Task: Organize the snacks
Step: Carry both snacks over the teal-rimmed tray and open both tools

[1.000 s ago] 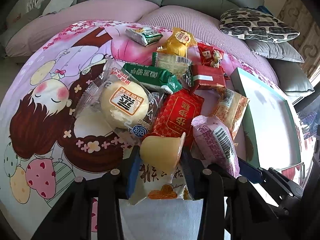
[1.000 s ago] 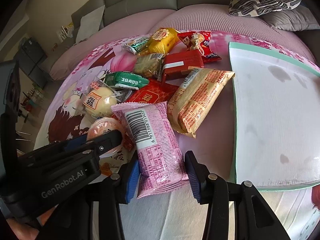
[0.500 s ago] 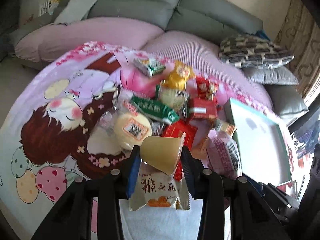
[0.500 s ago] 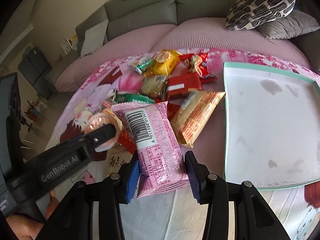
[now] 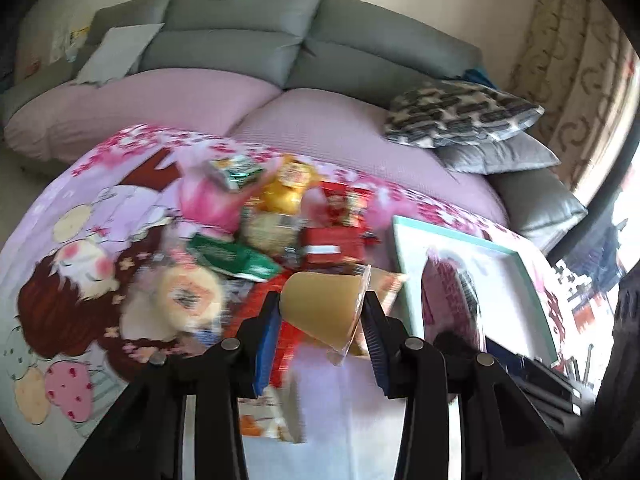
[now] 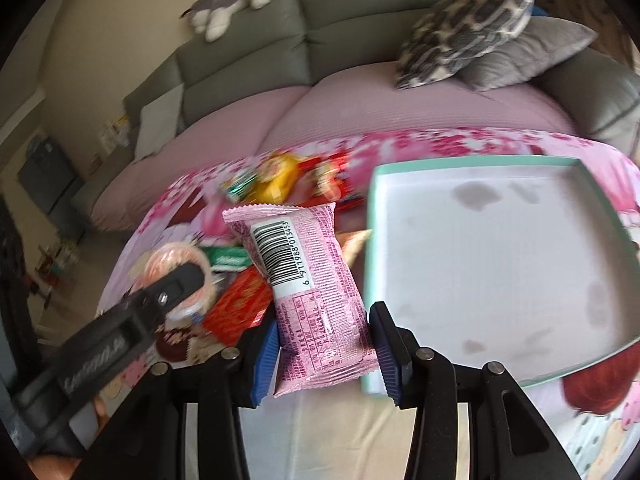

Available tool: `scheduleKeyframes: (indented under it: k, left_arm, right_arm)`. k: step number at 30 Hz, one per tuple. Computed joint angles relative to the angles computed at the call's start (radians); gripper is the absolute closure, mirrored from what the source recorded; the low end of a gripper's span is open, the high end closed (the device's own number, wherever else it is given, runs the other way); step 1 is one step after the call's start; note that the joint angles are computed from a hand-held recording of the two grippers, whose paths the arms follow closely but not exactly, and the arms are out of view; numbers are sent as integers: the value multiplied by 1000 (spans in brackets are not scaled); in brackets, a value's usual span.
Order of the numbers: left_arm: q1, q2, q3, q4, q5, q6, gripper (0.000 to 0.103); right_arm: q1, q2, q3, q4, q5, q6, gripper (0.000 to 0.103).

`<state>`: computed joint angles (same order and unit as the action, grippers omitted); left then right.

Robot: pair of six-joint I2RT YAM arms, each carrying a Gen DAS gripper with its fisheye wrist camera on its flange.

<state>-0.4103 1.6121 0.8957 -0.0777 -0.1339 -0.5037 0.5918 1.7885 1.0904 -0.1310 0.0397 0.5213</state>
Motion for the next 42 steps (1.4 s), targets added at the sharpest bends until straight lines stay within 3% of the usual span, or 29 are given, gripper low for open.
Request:
scheduleKeyframes:
  k: [17,33,42]
  left_arm:
    - [-198,242,242,-67,-16,104,61]
    - [-259,450,430,-115,-18,198,61]
    - [-268,472,442,-135,-38,203,61]
  right_arm:
    - [-378,-164,-192,-32,47,109,56]
    - [-489,-84,-197,-29,121,144,56]
    - [-491,-37,-176,-38,110,149,56]
